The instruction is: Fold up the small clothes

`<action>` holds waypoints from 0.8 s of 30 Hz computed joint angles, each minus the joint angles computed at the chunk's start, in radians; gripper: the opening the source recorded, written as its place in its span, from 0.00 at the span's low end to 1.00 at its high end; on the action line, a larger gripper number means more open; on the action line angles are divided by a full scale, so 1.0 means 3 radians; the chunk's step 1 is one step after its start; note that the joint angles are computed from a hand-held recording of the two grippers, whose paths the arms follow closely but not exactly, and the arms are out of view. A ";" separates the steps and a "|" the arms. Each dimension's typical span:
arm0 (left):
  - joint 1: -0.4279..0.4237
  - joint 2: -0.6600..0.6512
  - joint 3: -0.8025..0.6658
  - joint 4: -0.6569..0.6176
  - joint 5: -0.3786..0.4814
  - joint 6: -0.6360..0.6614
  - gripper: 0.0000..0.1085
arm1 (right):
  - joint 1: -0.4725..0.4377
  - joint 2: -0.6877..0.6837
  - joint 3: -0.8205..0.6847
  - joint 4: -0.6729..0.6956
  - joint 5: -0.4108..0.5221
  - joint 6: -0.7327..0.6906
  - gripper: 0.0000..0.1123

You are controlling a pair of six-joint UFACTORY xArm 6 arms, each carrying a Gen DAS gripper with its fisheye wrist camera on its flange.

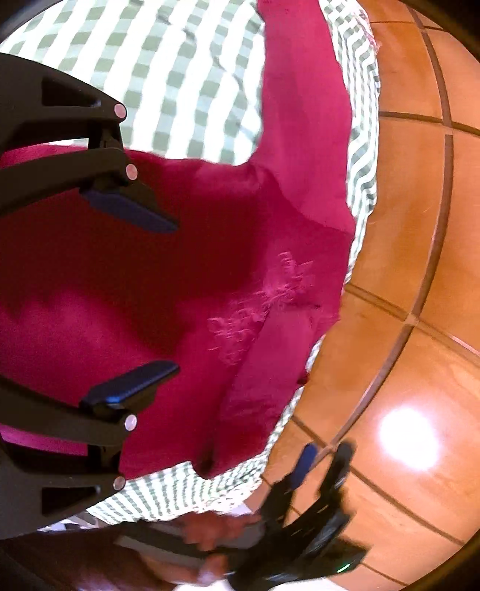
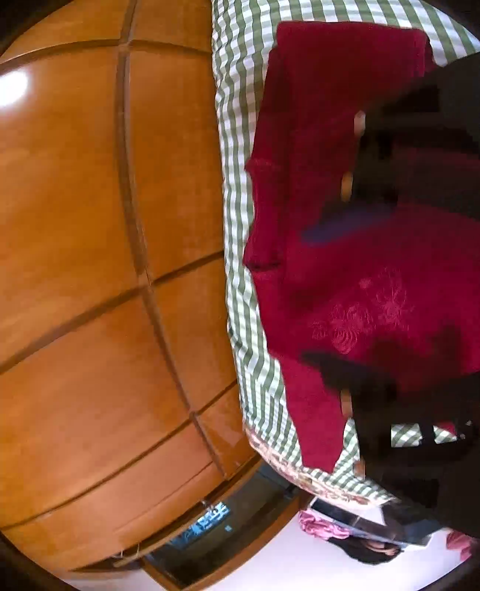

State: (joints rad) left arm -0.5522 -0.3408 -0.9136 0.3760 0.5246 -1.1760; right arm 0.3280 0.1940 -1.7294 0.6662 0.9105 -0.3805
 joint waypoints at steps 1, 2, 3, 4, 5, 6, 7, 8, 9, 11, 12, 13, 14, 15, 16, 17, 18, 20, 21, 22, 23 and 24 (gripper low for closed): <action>0.0041 0.0013 0.0000 -0.0048 -0.0047 0.0037 0.66 | -0.0014 -0.0093 0.0115 0.0046 -0.0047 -0.0059 0.58; 0.0088 0.0036 0.0001 -0.0126 -0.0109 0.0093 0.66 | -0.0055 -0.0190 0.0232 0.0049 -0.0084 -0.0044 0.58; 0.0130 0.0068 -0.0008 -0.0194 -0.0158 0.0137 0.65 | -0.0104 -0.0266 0.0325 0.0074 -0.0107 -0.0015 0.58; 0.0179 0.0128 -0.0043 -0.0259 -0.0207 0.0177 0.65 | -0.0188 -0.0363 0.0451 0.0115 -0.0126 0.0017 0.58; 0.0214 0.0185 -0.0079 -0.0319 -0.0248 0.0229 0.64 | -0.0244 -0.0429 0.0539 0.0106 -0.0153 0.0076 0.58; 0.0246 0.0254 -0.0126 -0.0396 -0.0290 0.0301 0.64 | -0.0341 -0.0521 0.0639 0.0072 -0.0163 0.0141 0.58; 0.0288 0.0367 -0.0213 -0.0520 -0.0339 0.0407 0.64 | -0.0453 -0.0660 0.0826 0.0037 -0.0201 0.0189 0.59; 0.0318 0.0461 -0.0283 -0.0634 -0.0380 0.0503 0.64 | -0.0564 -0.0765 0.0990 0.0022 -0.0219 0.0208 0.61; 0.0346 0.0564 -0.0366 -0.0759 -0.0408 0.0613 0.61 | -0.0656 -0.0853 0.1120 -0.0018 -0.0226 0.0257 0.61; 0.0396 0.0837 -0.0614 -0.1048 -0.0410 0.0872 0.59 | -0.0861 -0.1074 0.1449 -0.0100 -0.0259 0.0348 0.61; 0.0414 0.1008 -0.0779 -0.1218 -0.0400 0.1018 0.56 | -0.0950 -0.1162 0.1573 -0.0116 -0.0255 0.0378 0.61; 0.0422 0.1128 -0.0895 -0.1355 -0.0386 0.1133 0.54 | -0.1059 -0.1263 0.1721 -0.0136 -0.0245 0.0419 0.61; 0.0429 0.1252 -0.1019 -0.1544 -0.0366 0.1284 0.53 | -0.1126 -0.1318 0.1821 -0.0154 -0.0253 0.0443 0.61; 0.0432 0.1417 -0.1185 -0.1741 -0.0342 0.1417 0.53 | -0.1183 -0.1365 0.1895 -0.0174 -0.0247 0.0469 0.61; 0.0435 0.1515 -0.1287 -0.1798 -0.0318 0.1444 0.52 | -0.1241 -0.1409 0.1977 -0.0182 -0.0246 0.0497 0.61; 0.0438 0.1622 -0.1412 -0.1756 -0.0273 0.1393 0.48 | -0.1274 -0.1424 0.2002 -0.0183 -0.0232 0.0520 0.61; 0.0439 0.1695 -0.1510 -0.1705 -0.0235 0.1359 0.27 | -0.1295 -0.1427 0.2026 -0.0177 -0.0233 0.0531 0.61; 0.0435 0.1787 -0.1688 -0.1628 -0.0138 0.1380 0.06 | -0.1292 -0.1398 0.2013 -0.0190 -0.0257 0.0576 0.61; 0.0432 0.1714 -0.1620 -0.1414 -0.0252 0.1181 0.06 | -0.1284 -0.1372 0.2004 -0.0174 -0.0284 0.0568 0.61; 0.0430 0.1598 -0.1496 -0.1256 -0.0448 0.1057 0.06 | -0.1254 -0.1335 0.1970 -0.0159 -0.0330 0.0574 0.61; 0.0430 0.1503 -0.1417 -0.1177 -0.0522 0.1005 0.06 | -0.1219 -0.1300 0.1927 -0.0114 -0.0375 0.0546 0.61; 0.0438 0.1410 -0.1343 -0.1055 -0.0541 0.0912 0.06 | -0.1216 -0.1279 0.1890 -0.0081 -0.0382 0.0510 0.61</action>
